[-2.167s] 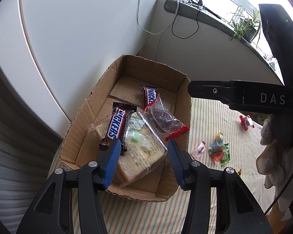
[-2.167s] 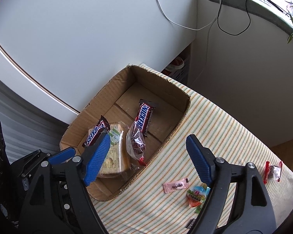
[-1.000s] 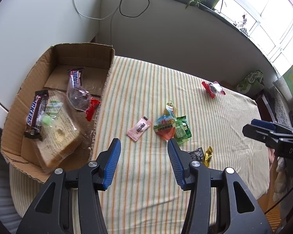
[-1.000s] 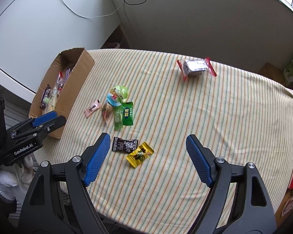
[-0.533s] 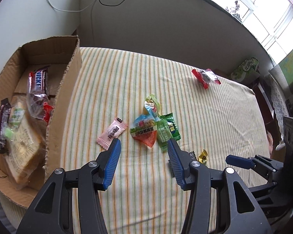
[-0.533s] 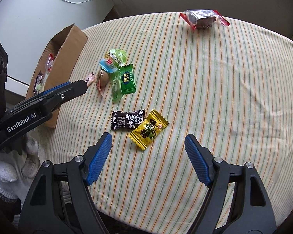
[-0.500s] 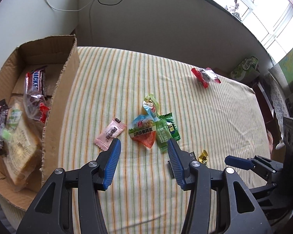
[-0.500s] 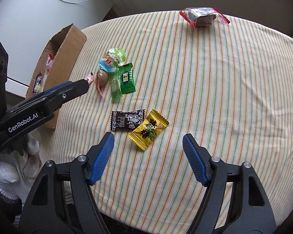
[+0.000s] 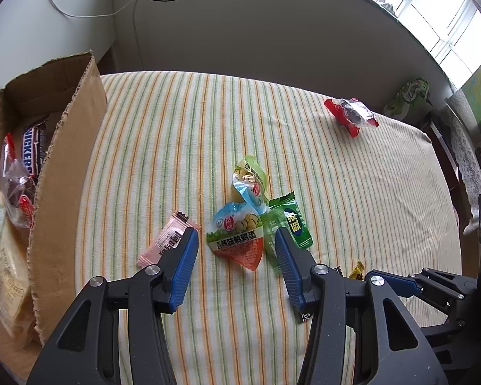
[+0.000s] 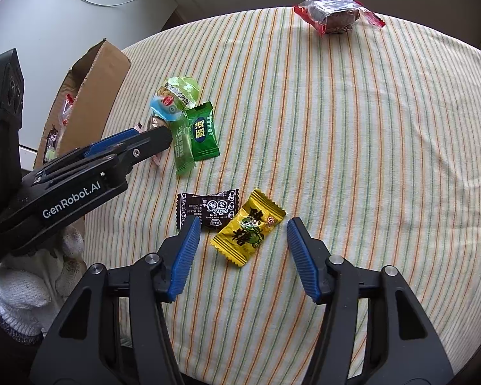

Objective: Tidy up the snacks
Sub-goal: 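Grasp the yellow candy with the right tool while the left grasps the orange-triangle candy, then carry both candies into the cardboard box and open both tools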

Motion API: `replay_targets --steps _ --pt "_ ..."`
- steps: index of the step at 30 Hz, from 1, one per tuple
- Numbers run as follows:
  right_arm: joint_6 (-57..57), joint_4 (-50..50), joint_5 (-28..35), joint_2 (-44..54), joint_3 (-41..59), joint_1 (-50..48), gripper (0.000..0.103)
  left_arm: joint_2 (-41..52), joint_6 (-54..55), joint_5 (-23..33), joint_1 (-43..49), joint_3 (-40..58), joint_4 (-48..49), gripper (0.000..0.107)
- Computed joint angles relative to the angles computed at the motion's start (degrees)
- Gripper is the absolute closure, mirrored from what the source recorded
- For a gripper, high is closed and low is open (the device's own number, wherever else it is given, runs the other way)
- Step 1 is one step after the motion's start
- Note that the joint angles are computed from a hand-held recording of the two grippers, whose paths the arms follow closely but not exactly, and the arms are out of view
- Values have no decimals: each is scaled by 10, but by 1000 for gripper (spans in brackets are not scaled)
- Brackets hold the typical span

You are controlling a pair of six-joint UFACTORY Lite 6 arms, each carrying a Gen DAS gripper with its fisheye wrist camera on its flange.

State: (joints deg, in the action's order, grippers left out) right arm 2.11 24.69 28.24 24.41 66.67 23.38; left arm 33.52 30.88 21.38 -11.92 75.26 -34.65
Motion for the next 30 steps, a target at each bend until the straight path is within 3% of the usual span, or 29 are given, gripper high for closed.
replay_targets --steps 1,5,7,13,21,27,30 --pt "12 -12 2 11 14 4 50 4 -1 -1 -1 2 2 59" --pt "27 -41 6 21 25 3 68 16 -18 -8 -6 8 28 76" --pt "27 -53 4 10 12 -3 76 13 0 -13 -3 3 9 76" --pt "-9 -32 2 -1 -4 -18 80 -5 44 -27 -1 -17 -28 84" --pt "-12 -39 -1 -11 -15 -18 81 -15 85 -27 10 -29 -63 85" --pt "95 -185 23 28 43 36 78 -18 77 -31 12 -30 -62 85" --pt "117 -227 27 34 54 53 81 -26 77 -28 13 -33 -64 85"
